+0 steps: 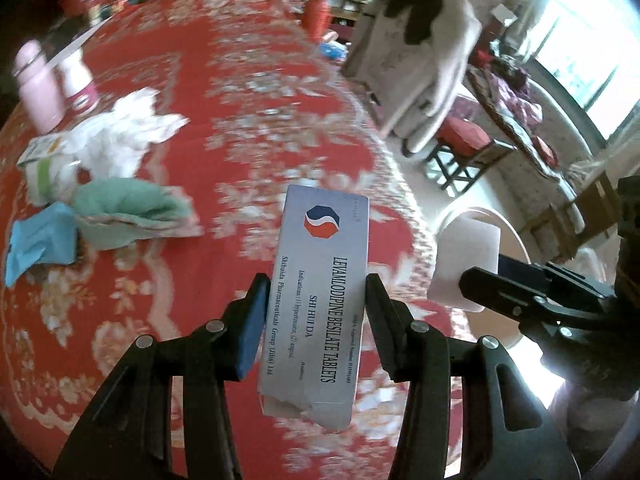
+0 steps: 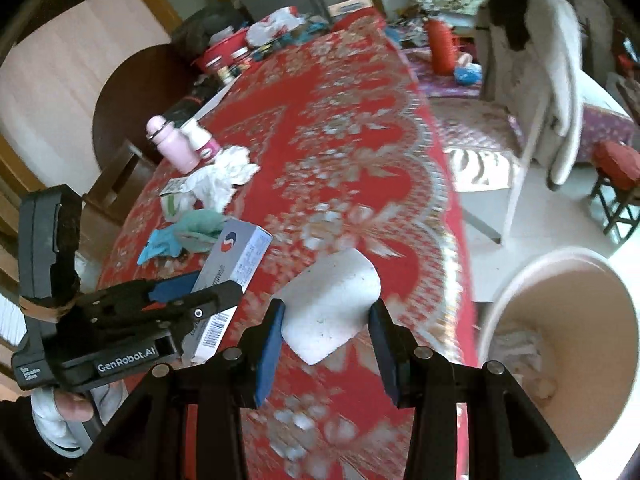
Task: Collect trash
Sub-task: 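Grasp the white medicine box with the left tool while the right tool grasps the white bar, then carry the medicine box and white bar over the beige bin with both tools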
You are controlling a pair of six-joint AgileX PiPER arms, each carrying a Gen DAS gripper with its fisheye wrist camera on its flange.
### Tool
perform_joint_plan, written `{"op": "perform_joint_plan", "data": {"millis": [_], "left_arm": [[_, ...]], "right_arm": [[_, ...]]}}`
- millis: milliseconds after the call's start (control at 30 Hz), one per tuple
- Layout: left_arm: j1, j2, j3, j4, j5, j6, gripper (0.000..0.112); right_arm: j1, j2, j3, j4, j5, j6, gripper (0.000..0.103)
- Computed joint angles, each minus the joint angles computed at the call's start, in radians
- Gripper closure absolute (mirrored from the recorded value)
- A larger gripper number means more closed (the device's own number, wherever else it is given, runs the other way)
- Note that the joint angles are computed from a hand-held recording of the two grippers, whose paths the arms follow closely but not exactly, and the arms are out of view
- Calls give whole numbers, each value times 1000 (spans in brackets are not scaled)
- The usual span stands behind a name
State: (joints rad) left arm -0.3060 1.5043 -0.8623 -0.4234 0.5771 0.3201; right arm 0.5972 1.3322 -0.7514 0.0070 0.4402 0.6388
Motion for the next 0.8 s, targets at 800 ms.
{"op": "perform_joint_plan", "data": {"millis": [800], "left_arm": [[-493,224,-232,201,-55,-375,66]], "right_arm": [[-494,-523,321,144,285,-291,61]]}}
